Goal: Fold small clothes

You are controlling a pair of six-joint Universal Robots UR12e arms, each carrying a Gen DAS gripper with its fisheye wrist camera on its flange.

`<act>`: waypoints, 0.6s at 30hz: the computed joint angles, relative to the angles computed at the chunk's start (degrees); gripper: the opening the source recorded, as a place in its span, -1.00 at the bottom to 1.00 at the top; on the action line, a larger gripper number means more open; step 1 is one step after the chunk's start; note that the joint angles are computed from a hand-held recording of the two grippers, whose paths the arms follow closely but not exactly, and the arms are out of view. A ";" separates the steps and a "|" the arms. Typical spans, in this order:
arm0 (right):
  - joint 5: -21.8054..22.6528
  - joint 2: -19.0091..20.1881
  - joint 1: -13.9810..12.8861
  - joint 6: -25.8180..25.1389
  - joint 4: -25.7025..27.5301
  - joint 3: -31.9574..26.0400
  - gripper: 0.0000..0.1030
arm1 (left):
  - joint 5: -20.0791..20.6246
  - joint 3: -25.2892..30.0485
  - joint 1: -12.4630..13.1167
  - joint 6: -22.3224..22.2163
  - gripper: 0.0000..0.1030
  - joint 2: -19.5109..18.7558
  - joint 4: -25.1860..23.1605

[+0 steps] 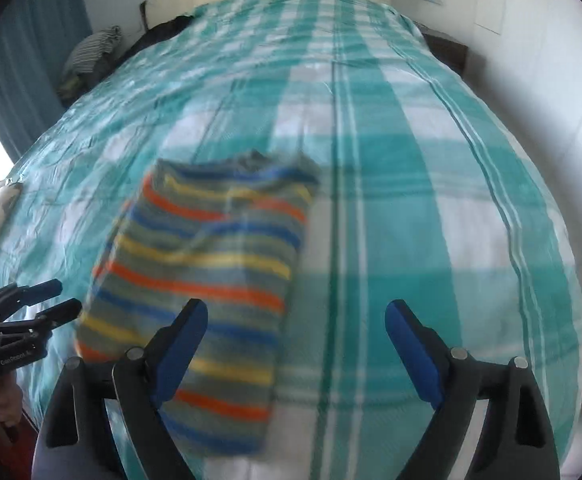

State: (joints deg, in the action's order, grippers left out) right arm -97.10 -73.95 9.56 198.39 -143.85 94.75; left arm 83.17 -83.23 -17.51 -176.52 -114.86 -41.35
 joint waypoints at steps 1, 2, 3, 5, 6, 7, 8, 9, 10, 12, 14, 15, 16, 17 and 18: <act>-0.78 -1.57 0.32 1.61 0.22 2.09 0.76 | 1.26 -2.62 -0.13 0.68 0.31 1.67 1.79; -1.77 -2.79 0.80 3.02 0.49 3.62 0.76 | 2.74 -4.62 -0.37 1.33 0.39 3.09 3.46; -2.60 -4.02 1.39 4.24 0.42 5.05 0.76 | 4.39 -6.27 -0.52 2.22 0.59 4.26 5.62; -3.54 -5.77 2.87 6.17 -0.25 6.81 0.78 | 8.00 -9.09 -1.24 3.71 0.87 6.55 10.91; -4.28 -6.31 3.64 6.62 -0.17 7.01 0.79 | 9.42 -9.78 -1.50 4.51 0.97 7.35 13.49; -4.65 -6.64 4.46 6.45 -0.34 6.83 0.79 | 10.02 -10.28 -1.65 5.27 0.97 8.28 16.00; -4.61 -6.90 5.15 5.79 -0.98 6.63 0.80 | 9.60 -9.68 -1.45 5.59 0.98 8.33 16.82; -4.72 -6.83 5.92 4.33 -1.50 5.58 0.80 | 8.61 -9.24 -1.23 5.40 0.98 8.95 16.82; -5.46 -6.69 6.70 2.86 -1.78 4.39 0.80 | 7.00 -8.30 -0.77 4.87 0.98 9.43 15.71; -7.07 -6.84 7.83 0.86 -2.41 2.54 0.84 | 3.99 -6.51 0.11 3.64 0.98 10.12 13.34; -7.82 -7.06 8.48 0.08 -1.95 0.56 0.92 | 3.54 -5.94 0.51 1.67 0.98 11.10 13.26; -7.78 -7.26 8.63 -0.15 -1.38 -0.24 0.93 | 4.85 -5.79 0.32 0.76 0.98 11.39 13.67; -7.92 -7.46 8.79 -0.40 -0.55 -1.04 0.94 | 7.01 -5.69 -0.04 0.49 0.98 11.76 13.62; -8.21 -7.58 8.98 -0.55 0.20 -1.61 0.95 | 8.78 -5.73 -0.41 0.67 0.99 12.11 13.28; -8.68 -7.78 9.20 -0.69 1.02 -1.95 0.97 | 10.17 -6.15 -0.78 0.73 0.99 12.70 12.99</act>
